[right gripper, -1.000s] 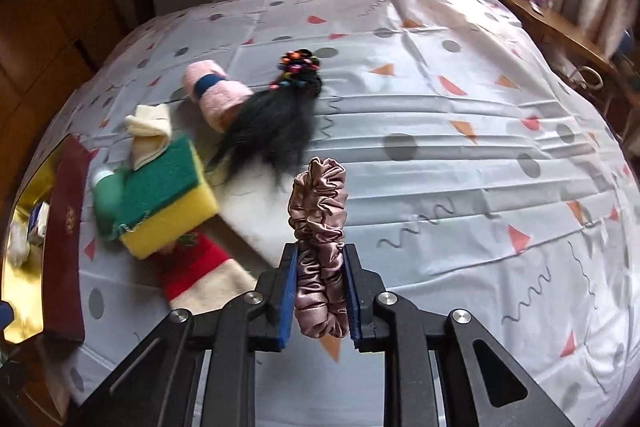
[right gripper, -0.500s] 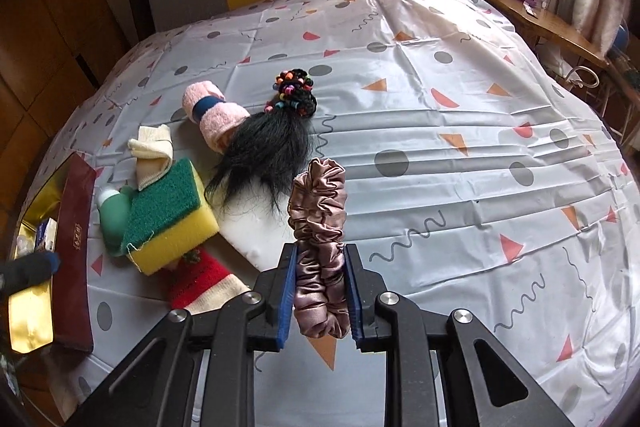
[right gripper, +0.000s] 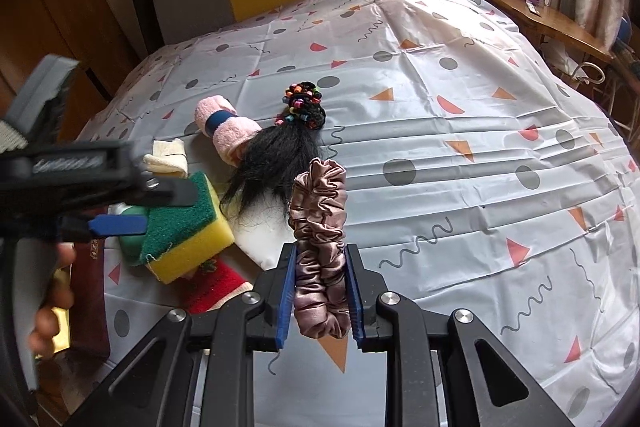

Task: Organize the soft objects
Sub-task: 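Grasp the green scouring pad with the left tool while the right tool holds the scrunchie, then carry the green pad into the tray and release it with the left tool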

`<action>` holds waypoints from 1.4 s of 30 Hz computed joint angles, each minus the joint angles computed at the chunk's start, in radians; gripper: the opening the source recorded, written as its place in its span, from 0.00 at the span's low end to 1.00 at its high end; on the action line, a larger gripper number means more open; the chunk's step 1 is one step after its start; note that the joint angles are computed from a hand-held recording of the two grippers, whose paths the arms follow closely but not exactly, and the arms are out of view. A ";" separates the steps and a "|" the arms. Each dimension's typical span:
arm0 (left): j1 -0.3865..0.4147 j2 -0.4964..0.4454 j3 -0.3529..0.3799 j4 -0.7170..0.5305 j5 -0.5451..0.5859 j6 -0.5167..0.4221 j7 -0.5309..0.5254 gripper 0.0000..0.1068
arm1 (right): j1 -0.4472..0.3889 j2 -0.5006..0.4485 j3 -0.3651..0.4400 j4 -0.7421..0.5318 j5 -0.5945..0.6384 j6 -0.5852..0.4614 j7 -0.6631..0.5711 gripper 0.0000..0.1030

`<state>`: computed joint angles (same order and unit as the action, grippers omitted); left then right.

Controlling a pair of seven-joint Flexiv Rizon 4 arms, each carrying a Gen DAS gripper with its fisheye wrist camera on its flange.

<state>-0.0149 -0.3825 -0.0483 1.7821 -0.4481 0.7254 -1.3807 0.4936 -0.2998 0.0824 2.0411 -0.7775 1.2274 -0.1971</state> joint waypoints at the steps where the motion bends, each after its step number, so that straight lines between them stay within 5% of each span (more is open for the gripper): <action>1: -0.009 -0.012 0.007 -0.021 0.030 -0.008 -0.016 0.83 | 0.000 -0.001 0.001 -0.001 0.001 0.000 -0.002 0.23; 7: -0.047 -0.057 0.028 -0.108 0.193 -0.072 -0.044 0.76 | 0.000 -0.002 0.001 0.000 0.002 0.007 -0.004 0.23; 15: -0.002 0.120 -0.017 0.170 0.007 0.164 0.270 0.74 | 0.003 -0.001 0.000 -0.002 0.007 -0.012 -0.009 0.23; 20: -0.019 0.236 -0.013 0.323 -0.115 0.225 0.490 0.75 | -0.004 -0.002 0.017 -0.012 0.050 -0.085 -0.023 0.23; 30: -0.110 0.367 0.025 0.559 -0.216 0.339 0.679 0.75 | -0.011 -0.011 0.043 -0.028 0.133 -0.192 -0.063 0.23; 34: -0.147 0.364 0.022 0.633 -0.201 0.458 0.721 0.75 | -0.013 -0.026 0.057 -0.049 0.191 -0.240 -0.106 0.28; 42: -0.160 0.335 0.002 0.652 -0.425 0.472 0.811 0.77 | -0.024 -0.051 0.067 -0.064 0.286 -0.253 -0.160 0.29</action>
<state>-0.1753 -0.0479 -0.0463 2.4341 -0.8733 1.1973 -0.5697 0.4699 -0.3510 0.1493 1.9776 -0.4915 0.9743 -0.3568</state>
